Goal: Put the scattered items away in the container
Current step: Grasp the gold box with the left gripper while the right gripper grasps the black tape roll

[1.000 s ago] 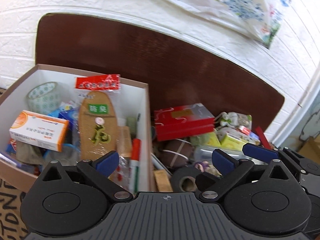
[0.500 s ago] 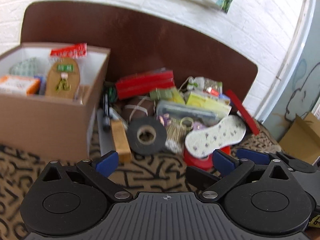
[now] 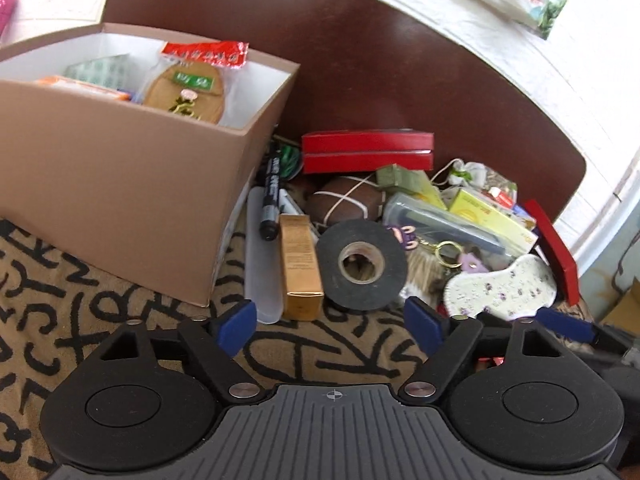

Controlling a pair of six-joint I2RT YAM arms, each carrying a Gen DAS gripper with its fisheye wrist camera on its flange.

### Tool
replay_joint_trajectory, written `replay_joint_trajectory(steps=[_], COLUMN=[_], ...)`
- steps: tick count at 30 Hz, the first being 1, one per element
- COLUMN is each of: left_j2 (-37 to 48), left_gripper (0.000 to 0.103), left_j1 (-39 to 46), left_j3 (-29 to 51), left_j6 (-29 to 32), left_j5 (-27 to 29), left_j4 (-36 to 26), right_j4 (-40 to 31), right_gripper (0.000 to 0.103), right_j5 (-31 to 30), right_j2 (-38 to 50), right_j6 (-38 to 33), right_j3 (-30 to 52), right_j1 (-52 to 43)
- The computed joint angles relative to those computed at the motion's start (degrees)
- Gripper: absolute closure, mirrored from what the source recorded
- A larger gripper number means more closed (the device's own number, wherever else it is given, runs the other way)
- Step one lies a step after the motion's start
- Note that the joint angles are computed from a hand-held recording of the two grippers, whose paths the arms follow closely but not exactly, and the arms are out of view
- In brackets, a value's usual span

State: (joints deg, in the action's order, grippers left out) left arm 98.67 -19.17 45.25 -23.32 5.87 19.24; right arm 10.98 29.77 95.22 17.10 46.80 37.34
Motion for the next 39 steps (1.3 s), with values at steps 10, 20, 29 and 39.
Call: replay_joint_trajectory(steps=[10, 20, 29, 39], left_j2=[5.68, 10.4, 10.69, 0.97], left_gripper=[0.03, 0.051, 0.059, 0.082], left_j1=[-0.14, -0.13, -1.2, 1.92], left_j3=[3.81, 9.0, 10.0, 3.5], left_j6=[3.25, 7.95, 8.93, 9.39], left_j5=[1.04, -2.46, -5.93, 3.19], left_j4=[0.36, 0.18, -1.5, -8.72], right_j4=[-5.41, -9.96, -13.35, -13.43], right_gripper=[0.046, 0.059, 0.068, 0.07], right_j5=[-10.83, -16.22, -13.9, -14.61], right_j2=[7.95, 16.3, 21.95, 8.39], right_j6=[-5.74, -5.23, -5.84, -2.98], right_j3=[12.39, 22.23, 28.69, 15.19], right_j1=[-2.99, -5.22, -4.72, -2.79])
